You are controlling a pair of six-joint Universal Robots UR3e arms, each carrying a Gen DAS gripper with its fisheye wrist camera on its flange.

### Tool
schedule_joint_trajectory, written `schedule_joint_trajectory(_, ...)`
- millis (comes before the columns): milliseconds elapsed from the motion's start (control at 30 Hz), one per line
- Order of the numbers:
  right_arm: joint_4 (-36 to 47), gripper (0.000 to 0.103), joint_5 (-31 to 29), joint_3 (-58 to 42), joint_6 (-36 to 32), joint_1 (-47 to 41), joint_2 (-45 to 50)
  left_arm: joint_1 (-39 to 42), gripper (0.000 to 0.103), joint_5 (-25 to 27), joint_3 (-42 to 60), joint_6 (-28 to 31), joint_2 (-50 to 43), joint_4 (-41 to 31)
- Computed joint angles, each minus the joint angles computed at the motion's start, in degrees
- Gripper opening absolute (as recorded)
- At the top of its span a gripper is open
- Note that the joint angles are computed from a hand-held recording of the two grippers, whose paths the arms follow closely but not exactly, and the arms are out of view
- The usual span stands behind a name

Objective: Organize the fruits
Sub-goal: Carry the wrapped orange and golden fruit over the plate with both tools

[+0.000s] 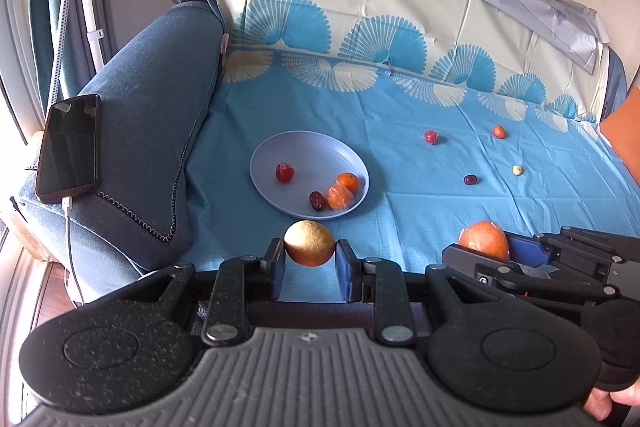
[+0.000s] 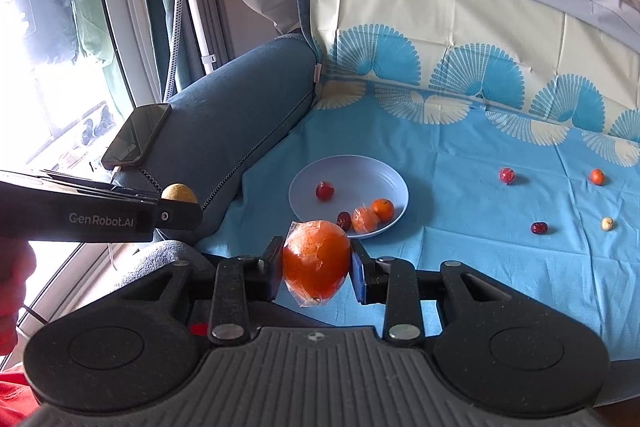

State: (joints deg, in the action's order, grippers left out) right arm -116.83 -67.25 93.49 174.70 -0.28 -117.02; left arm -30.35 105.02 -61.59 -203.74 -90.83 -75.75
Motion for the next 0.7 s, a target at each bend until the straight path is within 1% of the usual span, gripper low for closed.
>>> schedule_joint_trajectory(300, -0.69, 0.035, -1.04, -0.62, 1.22, 1.42, 1.52, 0.47, 0.029, -0.45, 0.45, 0.12, -0.35, -0.93)
schedule_joint_trajectory(467, -0.05, 0.035, -0.51, -0.45, 0.85, 0.64, 1.20, 0.47, 0.029, -0.63, -0.39, 0.29, -0.21, 0.14)
schedule_joint_trajectory(700, -0.30, 0.035, -1.64, -1.23, 1.22, 2.16, 2.68, 1.24, 0.029, -1.06, -0.68, 0.34, -0.03, -0.17)
